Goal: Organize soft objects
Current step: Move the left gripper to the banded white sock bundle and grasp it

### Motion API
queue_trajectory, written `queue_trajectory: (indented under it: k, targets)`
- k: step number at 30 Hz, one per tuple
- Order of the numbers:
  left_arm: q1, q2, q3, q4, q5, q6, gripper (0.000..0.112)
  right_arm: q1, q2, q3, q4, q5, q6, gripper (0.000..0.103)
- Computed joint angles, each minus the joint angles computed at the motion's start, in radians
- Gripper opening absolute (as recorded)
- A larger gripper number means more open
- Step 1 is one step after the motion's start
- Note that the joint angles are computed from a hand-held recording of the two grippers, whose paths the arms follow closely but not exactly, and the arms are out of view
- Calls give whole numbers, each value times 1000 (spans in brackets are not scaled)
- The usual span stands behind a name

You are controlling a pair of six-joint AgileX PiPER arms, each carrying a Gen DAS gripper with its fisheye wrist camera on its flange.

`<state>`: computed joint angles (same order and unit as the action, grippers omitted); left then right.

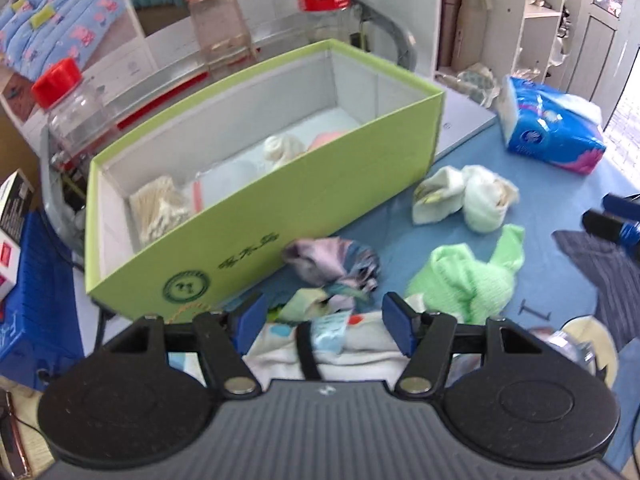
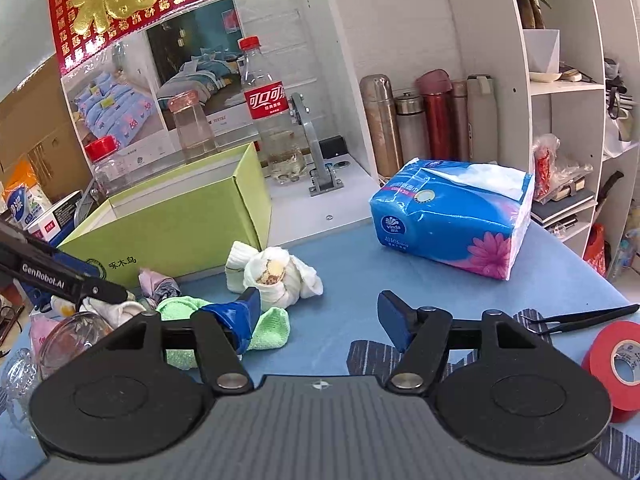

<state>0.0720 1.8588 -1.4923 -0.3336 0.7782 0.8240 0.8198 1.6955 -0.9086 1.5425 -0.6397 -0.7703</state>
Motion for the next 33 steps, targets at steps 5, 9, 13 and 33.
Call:
queue_trajectory:
  k: [5,9,13,33]
  targets:
    - [97,-2,19,3,-49,-3,65,8,-6,3,-8,-22,25,52]
    - [171,13,47,138,-143,-103,65,29,-5,-19,7,-29,-9,52]
    - [343,61,-11,-71,-19,20,67,52,1,-50,27,-41,-56,53]
    - [466,-33,117,-332,69,380,67,135,-13,-101,65,-59,-189,56]
